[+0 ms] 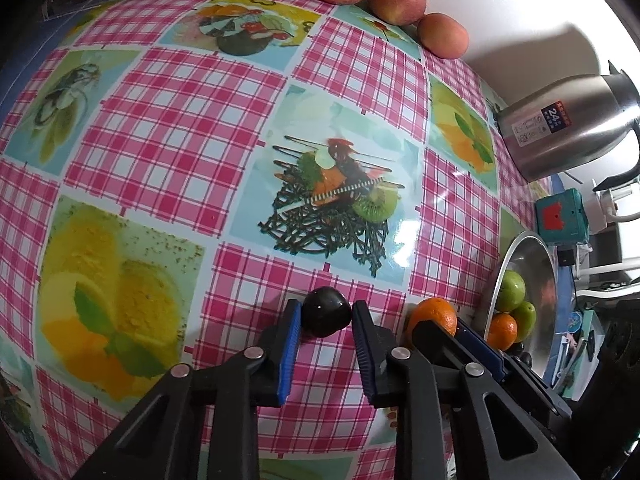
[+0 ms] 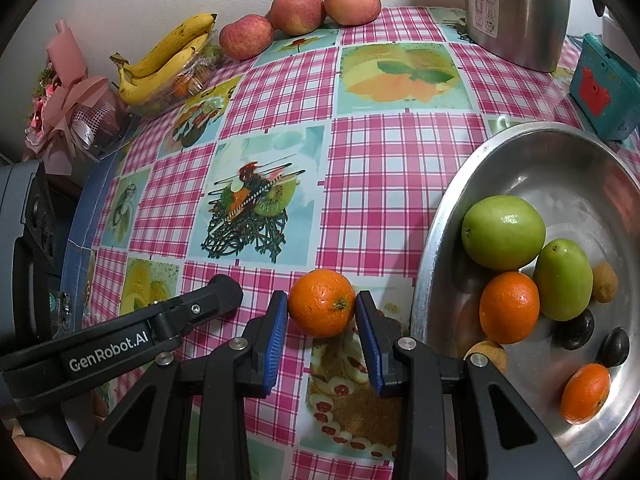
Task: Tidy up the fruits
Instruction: 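Carry the plum with the left tool while the right tool carries the orange over the bowl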
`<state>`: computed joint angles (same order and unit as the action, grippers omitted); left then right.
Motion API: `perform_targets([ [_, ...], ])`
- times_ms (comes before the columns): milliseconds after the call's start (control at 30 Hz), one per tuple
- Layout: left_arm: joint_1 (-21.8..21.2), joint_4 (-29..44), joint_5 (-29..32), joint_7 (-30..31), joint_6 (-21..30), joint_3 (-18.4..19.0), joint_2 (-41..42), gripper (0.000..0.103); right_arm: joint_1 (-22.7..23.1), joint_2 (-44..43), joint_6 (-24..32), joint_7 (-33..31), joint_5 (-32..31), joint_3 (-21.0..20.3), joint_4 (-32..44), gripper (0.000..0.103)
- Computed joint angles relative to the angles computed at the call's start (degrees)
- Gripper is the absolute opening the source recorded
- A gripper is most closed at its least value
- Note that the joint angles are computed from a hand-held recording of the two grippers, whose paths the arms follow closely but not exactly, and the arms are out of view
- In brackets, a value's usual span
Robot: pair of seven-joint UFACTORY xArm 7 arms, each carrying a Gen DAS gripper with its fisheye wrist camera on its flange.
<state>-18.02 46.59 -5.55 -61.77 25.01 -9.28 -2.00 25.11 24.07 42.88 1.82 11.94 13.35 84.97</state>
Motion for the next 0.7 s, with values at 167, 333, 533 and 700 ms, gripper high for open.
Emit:
perform_targets([
  [167, 0.01, -0.46, 0.14, 0.16, -0.96, -0.01, -0.55, 0.026, -0.02, -0.02, 0.06, 0.07, 0.11, -0.03, 0.05, 0.036],
  [333, 0.21, -0.06, 1.73, -0.85, -1.04, -0.08, -0.99, 0.025, -0.5, -0.62, -0.67, -0.39, 1.09, 0.25, -0.33, 0.036],
  [533, 0.65, -0.02, 4.52, -2.74, -0.95, -0.35, -2.38, 0.025, -0.76, -1.83, -1.53, -0.74, 1.64, 0.23, -0.97, 0.036],
  [700, 0.85, 0.44, 6.54, -4.0, -0.8, -0.65, -3.02, 0.025, -0.91, -3.22, -1.95, -0.09, 1.57, -0.15, -1.67, 0.036],
])
